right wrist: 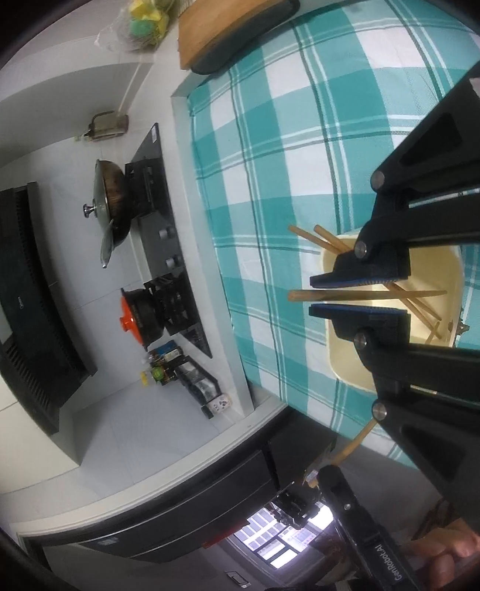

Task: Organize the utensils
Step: 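Open the left tool into the holder while the right tool releases its chopstick, then withdraw both open tools back above the remaining spoons and chopsticks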

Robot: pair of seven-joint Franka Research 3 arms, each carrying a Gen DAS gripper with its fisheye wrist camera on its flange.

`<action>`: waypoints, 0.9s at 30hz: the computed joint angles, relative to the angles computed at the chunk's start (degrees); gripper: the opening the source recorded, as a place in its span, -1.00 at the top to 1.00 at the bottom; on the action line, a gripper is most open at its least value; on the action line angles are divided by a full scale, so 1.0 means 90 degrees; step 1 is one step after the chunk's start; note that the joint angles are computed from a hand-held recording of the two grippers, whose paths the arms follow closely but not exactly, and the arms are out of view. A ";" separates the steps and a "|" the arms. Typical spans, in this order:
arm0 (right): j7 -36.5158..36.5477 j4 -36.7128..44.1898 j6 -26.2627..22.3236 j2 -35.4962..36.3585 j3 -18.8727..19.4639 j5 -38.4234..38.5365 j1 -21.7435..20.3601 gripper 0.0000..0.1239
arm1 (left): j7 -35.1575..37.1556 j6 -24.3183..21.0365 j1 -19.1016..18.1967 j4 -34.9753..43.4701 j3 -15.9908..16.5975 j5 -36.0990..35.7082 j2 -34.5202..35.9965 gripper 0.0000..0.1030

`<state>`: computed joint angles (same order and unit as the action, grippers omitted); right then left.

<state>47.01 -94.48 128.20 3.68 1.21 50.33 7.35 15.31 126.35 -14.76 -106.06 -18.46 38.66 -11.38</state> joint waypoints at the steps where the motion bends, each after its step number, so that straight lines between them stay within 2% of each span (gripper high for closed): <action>1: 0.0138 0.0035 -0.0018 0.0022 -0.0004 -0.0133 0.0010 0.82 | -0.0047 -0.0074 -0.0009 -0.0031 -0.0031 0.0036 -0.0061 0.13; 2: 0.0232 0.0029 -0.0002 0.0007 0.0002 -0.0247 0.0026 0.81 | -0.0091 -0.0136 -0.0022 -0.0098 -0.0069 0.0095 -0.0169 -0.05; 5: 0.0148 -0.0008 -0.0011 -0.0147 -0.0026 -0.0303 0.0001 0.77 | 0.0173 -0.0421 -0.0112 -0.0251 -0.0153 0.0021 -0.0515 -0.23; 7: -0.0135 -0.0155 -0.0101 -0.0412 -0.0094 -0.0242 -0.0049 0.49 | 0.0411 -0.0831 -0.0213 -0.0345 -0.0273 -0.0136 -0.0772 -0.39; 8: -0.0307 -0.0272 -0.0137 -0.0580 -0.0145 -0.0235 -0.0070 0.44 | 0.0518 -0.0998 -0.0283 -0.0446 -0.0329 -0.0243 -0.0927 -0.48; 11: -0.0873 -0.0685 -0.0338 -0.1116 -0.0345 -0.0392 -0.0131 0.42 | 0.0690 -0.1273 -0.0542 -0.0924 -0.0441 -0.0717 -0.1423 -0.59; 14: -0.1504 -0.1413 -0.0570 -0.1821 -0.0610 -0.0700 -0.0221 0.42 | 0.0451 -0.1390 -0.0837 -0.1560 -0.0661 -0.1197 -0.1846 -0.60; 17: -0.2188 -0.2388 -0.0567 -0.2585 -0.0890 -0.1002 -0.0346 0.41 | -0.0262 -0.1499 -0.1052 -0.2031 -0.1123 -0.1356 -0.1942 -0.60; 21: -0.3063 -0.4099 0.0152 -0.3755 -0.1187 -0.1271 -0.0581 0.41 | -0.1759 -0.1340 -0.1307 -0.2349 -0.1741 -0.1121 -0.1592 -0.60; 24: -0.3271 -0.5267 0.0655 -0.4534 -0.1429 -0.1300 -0.0821 0.41 | -0.2935 -0.0910 -0.1441 -0.2491 -0.1930 -0.0908 -0.1299 -0.60; 27: -0.2999 -0.6094 0.0952 -0.5105 -0.1570 -0.1400 -0.1162 0.41 | -0.3571 -0.0940 -0.1581 -0.2363 -0.2002 -0.0697 -0.0974 -0.60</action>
<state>20.02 -149.33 136.77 -42.27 -12.92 37.73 -3.11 -16.83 117.89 -28.99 -127.32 -36.48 32.39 -20.15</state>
